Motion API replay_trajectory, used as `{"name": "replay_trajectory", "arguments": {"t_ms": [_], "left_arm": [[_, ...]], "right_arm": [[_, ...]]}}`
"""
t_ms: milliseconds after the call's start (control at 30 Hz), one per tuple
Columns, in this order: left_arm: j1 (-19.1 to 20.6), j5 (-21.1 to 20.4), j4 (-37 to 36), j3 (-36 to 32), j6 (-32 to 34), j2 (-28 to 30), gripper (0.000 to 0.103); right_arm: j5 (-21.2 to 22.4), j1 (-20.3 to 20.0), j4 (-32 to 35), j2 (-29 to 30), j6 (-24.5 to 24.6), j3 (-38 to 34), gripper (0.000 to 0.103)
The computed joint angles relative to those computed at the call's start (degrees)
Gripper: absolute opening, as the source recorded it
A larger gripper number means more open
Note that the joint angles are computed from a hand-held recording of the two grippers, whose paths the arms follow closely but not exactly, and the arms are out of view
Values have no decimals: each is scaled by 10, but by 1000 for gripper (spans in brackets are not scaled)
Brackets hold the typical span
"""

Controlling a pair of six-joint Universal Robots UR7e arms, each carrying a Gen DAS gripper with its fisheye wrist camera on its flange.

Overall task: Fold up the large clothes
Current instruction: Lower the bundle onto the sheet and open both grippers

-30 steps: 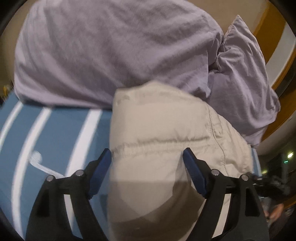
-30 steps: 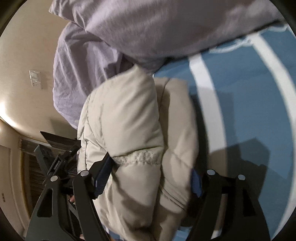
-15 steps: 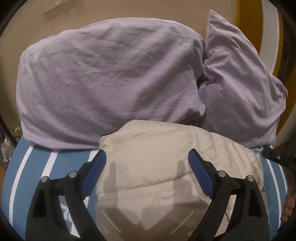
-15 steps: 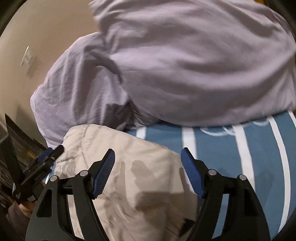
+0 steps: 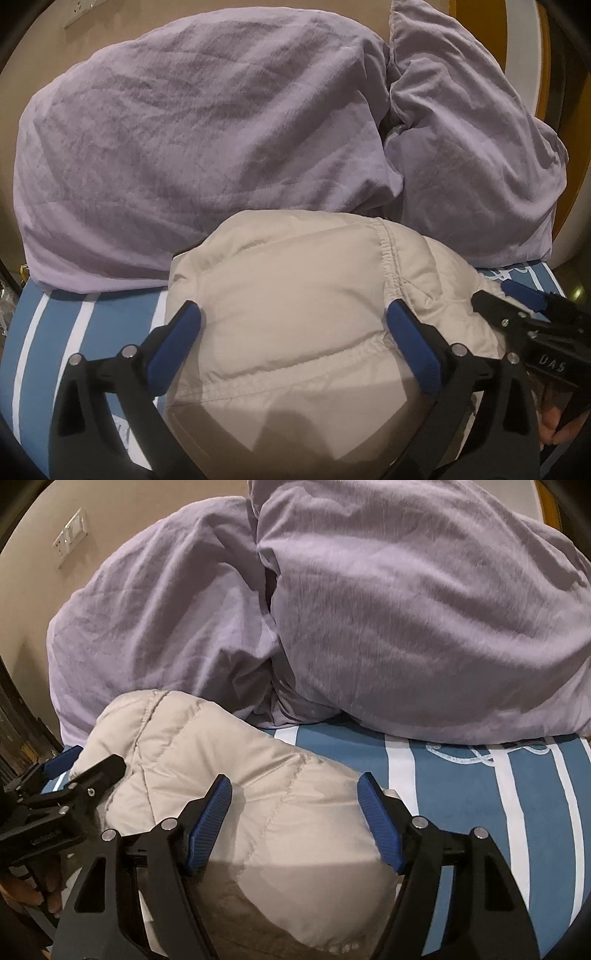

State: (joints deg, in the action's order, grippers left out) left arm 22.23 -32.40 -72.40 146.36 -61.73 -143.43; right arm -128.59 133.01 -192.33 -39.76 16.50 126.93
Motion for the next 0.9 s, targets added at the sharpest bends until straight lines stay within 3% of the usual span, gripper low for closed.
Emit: {"name": "replay_trajectory", "arguments": {"t_ms": [533,833,900], "left_arm": [[3,10,-24,25,21,-25,101],[19,20,-53,30,35,4,101],[5,15,-2,15,-9,10,101]], "right_arm": [[-6,-7,-75,43,-19,4,74],[-14,-12,-101,60,-28,2,76],[-22,-9,-84,54,-31,-3,78]]}}
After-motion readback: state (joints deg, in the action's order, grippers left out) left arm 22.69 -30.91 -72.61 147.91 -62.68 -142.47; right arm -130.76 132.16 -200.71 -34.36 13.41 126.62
